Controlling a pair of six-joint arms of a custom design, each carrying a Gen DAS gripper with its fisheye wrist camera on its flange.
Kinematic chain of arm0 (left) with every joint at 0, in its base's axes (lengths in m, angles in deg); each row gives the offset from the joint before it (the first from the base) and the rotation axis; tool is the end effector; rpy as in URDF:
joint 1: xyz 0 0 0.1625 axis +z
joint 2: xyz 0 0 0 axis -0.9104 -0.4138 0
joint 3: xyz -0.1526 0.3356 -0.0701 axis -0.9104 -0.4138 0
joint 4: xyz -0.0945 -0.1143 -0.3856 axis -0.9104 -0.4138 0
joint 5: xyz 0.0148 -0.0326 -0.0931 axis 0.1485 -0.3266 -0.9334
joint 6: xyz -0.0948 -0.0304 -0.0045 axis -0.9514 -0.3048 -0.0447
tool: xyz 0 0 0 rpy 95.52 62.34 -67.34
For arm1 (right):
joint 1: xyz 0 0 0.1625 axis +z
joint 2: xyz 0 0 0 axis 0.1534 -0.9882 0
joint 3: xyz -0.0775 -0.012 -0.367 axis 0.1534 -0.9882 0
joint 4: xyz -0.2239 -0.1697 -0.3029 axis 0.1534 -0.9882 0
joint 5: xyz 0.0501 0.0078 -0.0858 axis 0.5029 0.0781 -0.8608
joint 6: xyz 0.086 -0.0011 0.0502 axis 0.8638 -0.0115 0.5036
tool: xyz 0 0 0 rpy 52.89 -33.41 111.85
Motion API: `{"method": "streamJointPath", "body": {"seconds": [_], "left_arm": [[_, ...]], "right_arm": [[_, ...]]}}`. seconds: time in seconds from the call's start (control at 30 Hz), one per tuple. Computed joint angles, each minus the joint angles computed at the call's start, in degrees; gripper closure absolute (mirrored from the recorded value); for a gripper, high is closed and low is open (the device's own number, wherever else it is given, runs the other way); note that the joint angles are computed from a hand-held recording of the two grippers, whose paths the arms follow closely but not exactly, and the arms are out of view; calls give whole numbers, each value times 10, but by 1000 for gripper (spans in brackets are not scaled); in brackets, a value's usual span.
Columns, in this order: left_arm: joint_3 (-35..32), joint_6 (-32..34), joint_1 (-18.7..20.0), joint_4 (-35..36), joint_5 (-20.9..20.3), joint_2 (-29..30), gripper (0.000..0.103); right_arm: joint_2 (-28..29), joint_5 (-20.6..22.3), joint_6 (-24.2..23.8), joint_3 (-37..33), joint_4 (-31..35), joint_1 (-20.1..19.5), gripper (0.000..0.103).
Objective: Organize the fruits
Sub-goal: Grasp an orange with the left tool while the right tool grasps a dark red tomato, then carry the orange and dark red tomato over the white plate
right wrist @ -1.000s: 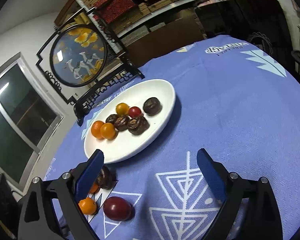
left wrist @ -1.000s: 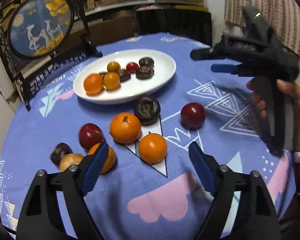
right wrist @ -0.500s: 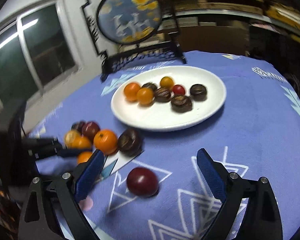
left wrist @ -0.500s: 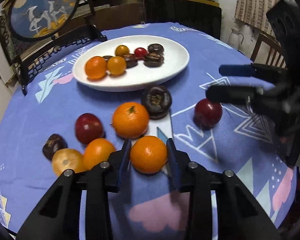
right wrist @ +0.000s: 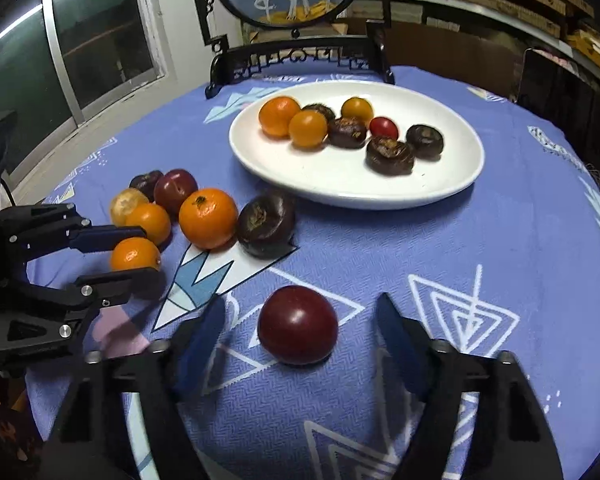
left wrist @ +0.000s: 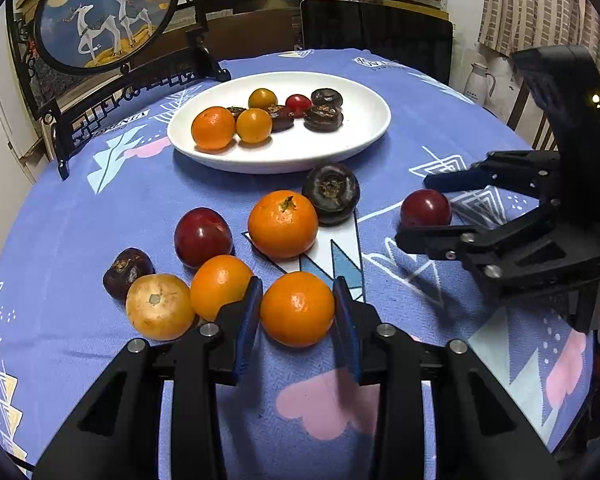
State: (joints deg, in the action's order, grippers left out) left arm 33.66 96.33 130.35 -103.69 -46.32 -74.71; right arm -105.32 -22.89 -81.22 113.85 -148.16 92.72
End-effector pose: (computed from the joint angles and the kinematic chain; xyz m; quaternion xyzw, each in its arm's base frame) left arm -0.0168 -0.5304 0.1692 0.1653 0.8575 -0.3041 0.3806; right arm 0.2377 -0.6235 -0.0597 0.4561 -0.8656 0.1188 0.1689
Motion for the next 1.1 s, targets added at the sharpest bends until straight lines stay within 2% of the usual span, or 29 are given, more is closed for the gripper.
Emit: {"method": "streamJointPath", "body": {"seconds": [0.03,0.07,0.2,0.43,0.63,0.83,0.97,1.1], "left_arm": [[0,-2,0,1,2,-1,68],[1,-3,-1,2,3,-2,68],[6,-3,-3,-8,10,-6,68],[17,2,-9,-23,19,-10,68],[31,6,-18,-34,21,-20,68],[32,9,-23,-34,28,-24,68],[28,13,-24,-31,31,-25,68],[25,17,-23,-21,25,-33,68]], "right_arm": [[4,-9,-1,-5,8,2,59],[6,-15,-2,-6,10,3,65],[2,-22,-10,0,9,7,65],[-30,21,5,38,21,-1,66],[-38,33,2,54,30,5,66],[-31,22,3,49,41,8,66],[-36,39,5,48,52,5,65],[-31,25,-4,43,56,7,65]]}}
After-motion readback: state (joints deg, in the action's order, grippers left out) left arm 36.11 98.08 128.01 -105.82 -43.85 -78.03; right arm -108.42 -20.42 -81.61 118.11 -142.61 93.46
